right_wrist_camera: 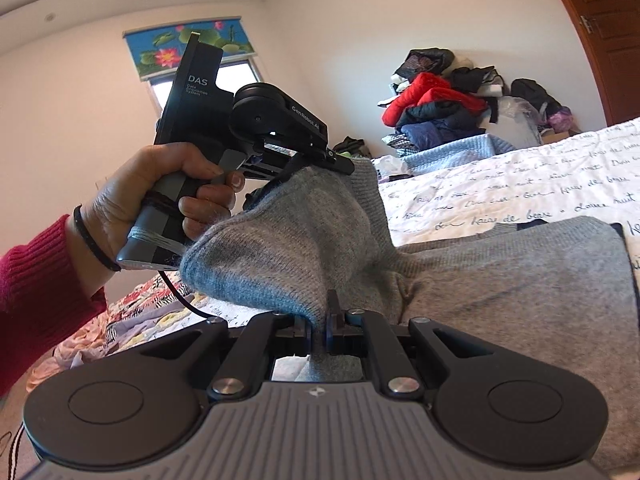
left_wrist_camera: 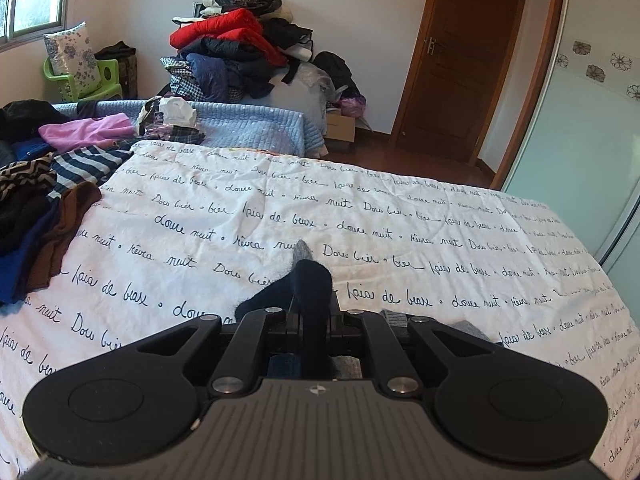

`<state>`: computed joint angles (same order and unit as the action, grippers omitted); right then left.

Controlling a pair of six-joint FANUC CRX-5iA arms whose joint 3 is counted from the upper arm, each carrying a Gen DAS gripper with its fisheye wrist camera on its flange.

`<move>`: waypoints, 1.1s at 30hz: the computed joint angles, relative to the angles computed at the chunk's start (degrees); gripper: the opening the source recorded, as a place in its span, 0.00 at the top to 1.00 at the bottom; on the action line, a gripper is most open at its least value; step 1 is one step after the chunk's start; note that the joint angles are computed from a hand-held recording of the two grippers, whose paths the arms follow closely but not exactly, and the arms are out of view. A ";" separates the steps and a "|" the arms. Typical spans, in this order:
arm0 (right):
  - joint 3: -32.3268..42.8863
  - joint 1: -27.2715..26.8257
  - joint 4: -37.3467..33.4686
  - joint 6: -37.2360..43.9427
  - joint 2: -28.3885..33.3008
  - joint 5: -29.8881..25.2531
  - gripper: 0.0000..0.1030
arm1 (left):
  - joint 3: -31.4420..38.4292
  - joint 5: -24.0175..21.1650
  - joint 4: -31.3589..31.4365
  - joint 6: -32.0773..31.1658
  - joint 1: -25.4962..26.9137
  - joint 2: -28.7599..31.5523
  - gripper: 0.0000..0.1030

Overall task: Fold small clothes
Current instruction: 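Lift the sweater edge with both grippers and fold it over the sweater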

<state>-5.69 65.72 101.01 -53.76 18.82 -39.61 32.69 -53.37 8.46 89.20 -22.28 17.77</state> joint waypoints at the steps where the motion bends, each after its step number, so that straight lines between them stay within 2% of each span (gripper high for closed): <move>1: -0.47 0.01 0.20 -0.69 -0.30 -0.23 0.94 | 0.58 -0.20 -0.18 0.12 -0.48 0.45 0.91; 13: -7.35 0.86 0.49 -7.91 -4.37 -4.40 0.94 | 7.78 -1.28 -3.41 1.57 -6.89 6.24 0.91; 20: -11.30 0.63 1.20 -14.15 -6.67 -5.18 0.94 | 12.77 -3.63 -4.56 2.00 -9.96 10.56 0.91; 33: -13.29 2.08 -2.21 -16.88 -7.83 -6.44 0.94 | 20.28 -8.24 -5.86 3.50 -13.29 17.67 0.91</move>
